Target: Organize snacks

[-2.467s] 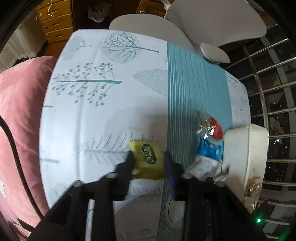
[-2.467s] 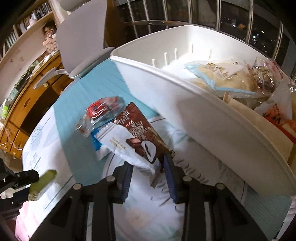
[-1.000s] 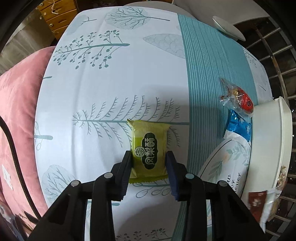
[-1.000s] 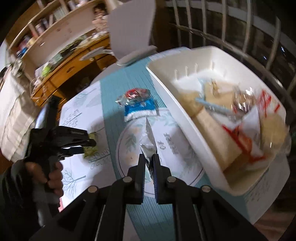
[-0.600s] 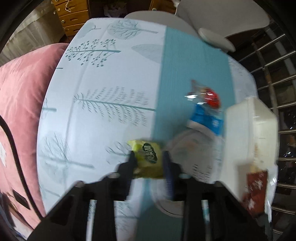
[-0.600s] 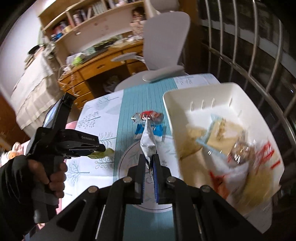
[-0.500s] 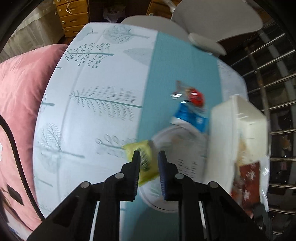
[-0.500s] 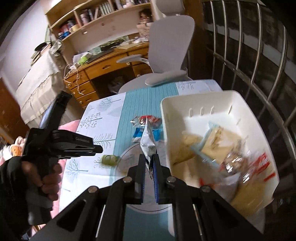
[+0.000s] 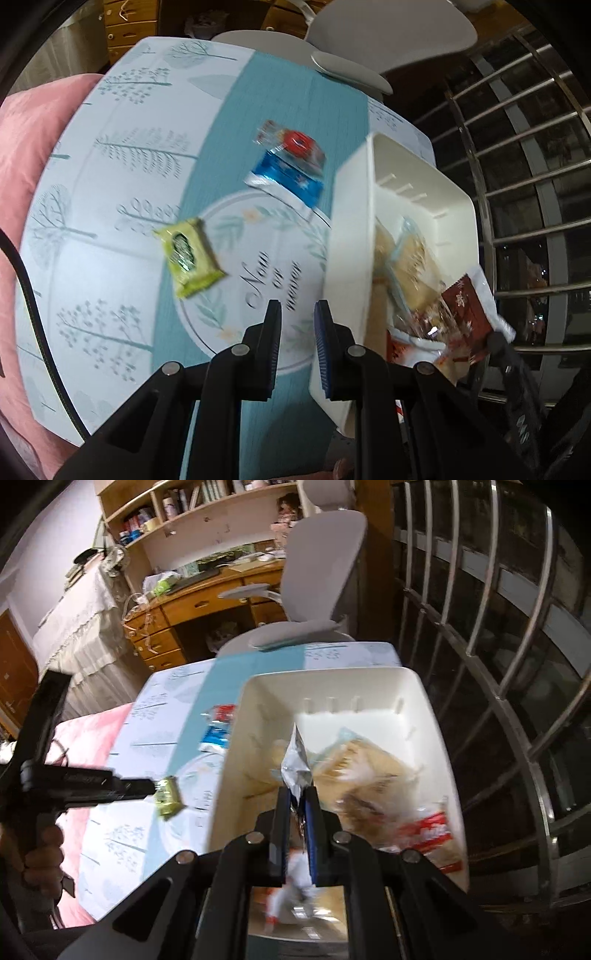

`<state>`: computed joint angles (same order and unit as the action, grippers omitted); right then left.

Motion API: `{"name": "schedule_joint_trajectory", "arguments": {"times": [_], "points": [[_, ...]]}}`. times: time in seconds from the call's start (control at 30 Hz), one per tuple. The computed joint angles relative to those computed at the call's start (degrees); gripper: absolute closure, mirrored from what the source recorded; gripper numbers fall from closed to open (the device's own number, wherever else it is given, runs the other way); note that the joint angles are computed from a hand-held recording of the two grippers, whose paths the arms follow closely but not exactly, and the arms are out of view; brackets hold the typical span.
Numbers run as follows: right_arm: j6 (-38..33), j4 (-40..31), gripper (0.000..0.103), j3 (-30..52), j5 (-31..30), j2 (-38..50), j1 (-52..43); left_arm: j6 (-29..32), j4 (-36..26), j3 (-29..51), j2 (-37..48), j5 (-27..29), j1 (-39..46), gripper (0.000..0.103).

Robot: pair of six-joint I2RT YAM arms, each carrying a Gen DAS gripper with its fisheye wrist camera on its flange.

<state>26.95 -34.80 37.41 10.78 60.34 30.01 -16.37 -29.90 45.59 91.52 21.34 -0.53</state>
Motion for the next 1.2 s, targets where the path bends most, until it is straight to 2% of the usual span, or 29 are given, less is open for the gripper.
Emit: {"name": "schedule_joint_trajectory", "arguments": {"times": [0.1,0.2,0.27,0.37,0.4,0.43,0.47,0.53,0.7,0.87,0.93,1.07,1.2], "points": [[-3.05,-0.77,0.091,-0.28,-0.36,0.12,-4.89,-3.79,3.04,-2.31,-0.59,-0.59,-1.74,0.086],[-7.06,-0.88,0.076,-0.60,-5.00,0.93,-11.16,-7.60,6.00,-4.03,0.23,-1.78,-2.08,0.083],[-8.97,-0.71,0.075,-0.88,-6.61,1.28,-13.03,-9.25,7.22,-4.79,0.61,-2.60,-1.79,0.081],[-11.12,-0.61,0.075,-0.64,-8.40,2.57,-13.58,-10.73,8.68,-5.74,1.27,-5.20,-1.16,0.071],[-11.74,-0.53,0.073,-0.43,-9.28,3.02,-13.65,-11.18,9.13,-6.10,1.38,-6.44,-0.73,0.066],[-12.03,-0.38,0.070,-0.21,-9.89,3.41,-13.43,-11.44,9.44,-6.32,1.61,-7.34,-0.25,0.056],[-12.72,-0.12,0.068,0.25,-10.83,4.16,-13.13,-11.81,9.74,-6.44,1.98,-8.29,0.27,0.051],[-13.85,0.49,0.062,1.20,-11.91,5.58,-12.30,-12.10,10.87,-6.88,2.62,-9.77,1.64,0.048],[-17.55,1.43,0.056,7.18,-15.38,13.15,-10.43,-11.19,12.52,-5.85,6.45,-11.30,5.13,0.043],[-20.01,-0.45,0.045,18.57,-16.42,22.70,-9.49,-12.32,12.41,-2.71,11.94,-10.54,6.98,0.043],[-22.18,-3.10,0.035,25.24,-17.07,27.98,-9.09,-12.92,12.39,-1.70,13.24,-10.68,7.41,0.043],[-28.38,-9.35,0.032,39.90,-16.07,39.58,-7.09,-12.72,11.07,0.38,15.29,-12.41,6.82,0.043],[-33.11,-16.81,0.028,54.49,-15.67,51.20,-5.04,-11.32,10.75,2.00,18.24,-11.56,7.61,0.043]]}}
